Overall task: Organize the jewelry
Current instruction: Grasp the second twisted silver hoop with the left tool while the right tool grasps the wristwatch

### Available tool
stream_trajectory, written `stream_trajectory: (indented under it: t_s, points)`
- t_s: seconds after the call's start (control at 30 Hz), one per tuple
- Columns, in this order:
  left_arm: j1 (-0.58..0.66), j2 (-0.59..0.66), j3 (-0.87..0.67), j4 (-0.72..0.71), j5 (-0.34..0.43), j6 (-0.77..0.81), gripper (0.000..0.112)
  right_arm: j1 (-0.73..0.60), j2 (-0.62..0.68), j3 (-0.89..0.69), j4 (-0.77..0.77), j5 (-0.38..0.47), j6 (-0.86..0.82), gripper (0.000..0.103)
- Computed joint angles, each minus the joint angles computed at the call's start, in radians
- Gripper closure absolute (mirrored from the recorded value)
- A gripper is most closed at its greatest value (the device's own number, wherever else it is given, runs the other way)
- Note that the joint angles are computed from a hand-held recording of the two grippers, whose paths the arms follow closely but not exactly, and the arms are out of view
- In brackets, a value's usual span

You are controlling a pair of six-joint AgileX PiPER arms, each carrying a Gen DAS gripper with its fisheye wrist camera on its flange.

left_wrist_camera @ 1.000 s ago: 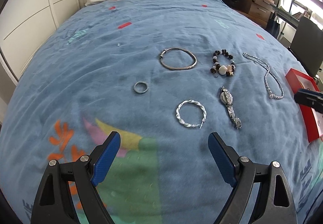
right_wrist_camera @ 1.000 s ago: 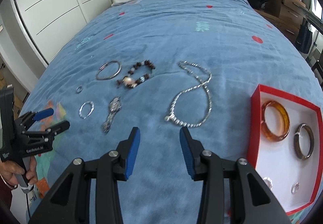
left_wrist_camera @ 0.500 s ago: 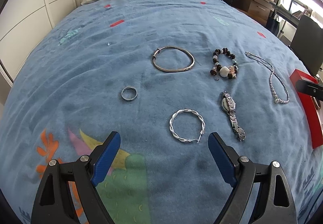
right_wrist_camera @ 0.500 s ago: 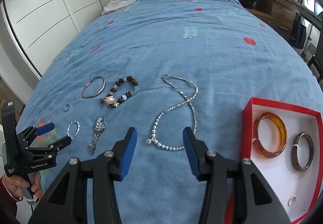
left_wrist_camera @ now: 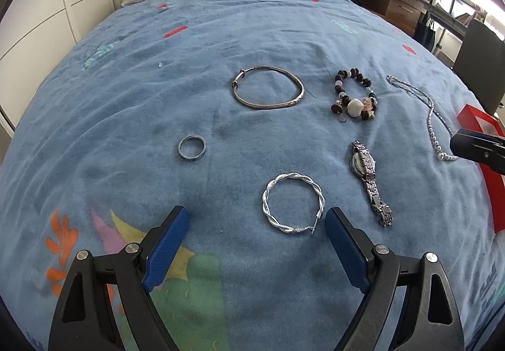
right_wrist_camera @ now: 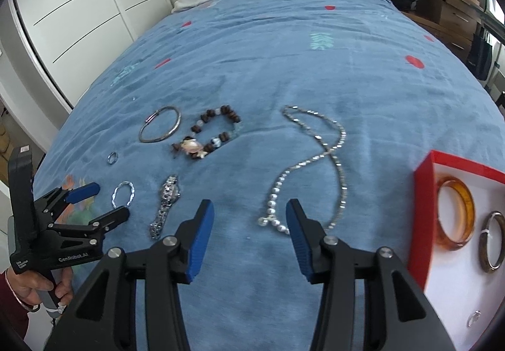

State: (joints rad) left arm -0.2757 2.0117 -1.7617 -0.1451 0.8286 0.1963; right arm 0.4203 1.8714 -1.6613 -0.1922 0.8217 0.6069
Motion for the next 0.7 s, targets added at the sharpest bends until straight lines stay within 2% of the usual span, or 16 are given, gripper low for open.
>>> stream_trajectory:
  t_s: [0.07, 0.17, 0.47, 0.7]
  points:
    - [0.000, 0.013, -0.011, 0.005, -0.004, 0.000, 0.027, 0.004, 0.020, -0.022, 0.011, 0.003, -0.009, 0.057]
    - [0.006, 0.021, -0.014, -0.001, -0.018, 0.006, 0.037, 0.011, 0.048, -0.056, 0.028, 0.009, -0.031, 0.057]
    - [0.059, 0.015, 0.009, -0.076, -0.051, 0.094, 0.074, 0.037, 0.158, -0.181, 0.105, 0.031, -0.108, 0.057]
    - [0.096, -0.015, 0.054, -0.137, -0.066, 0.153, 0.074, 0.062, 0.279, -0.337, 0.147, 0.080, -0.156, 0.057]
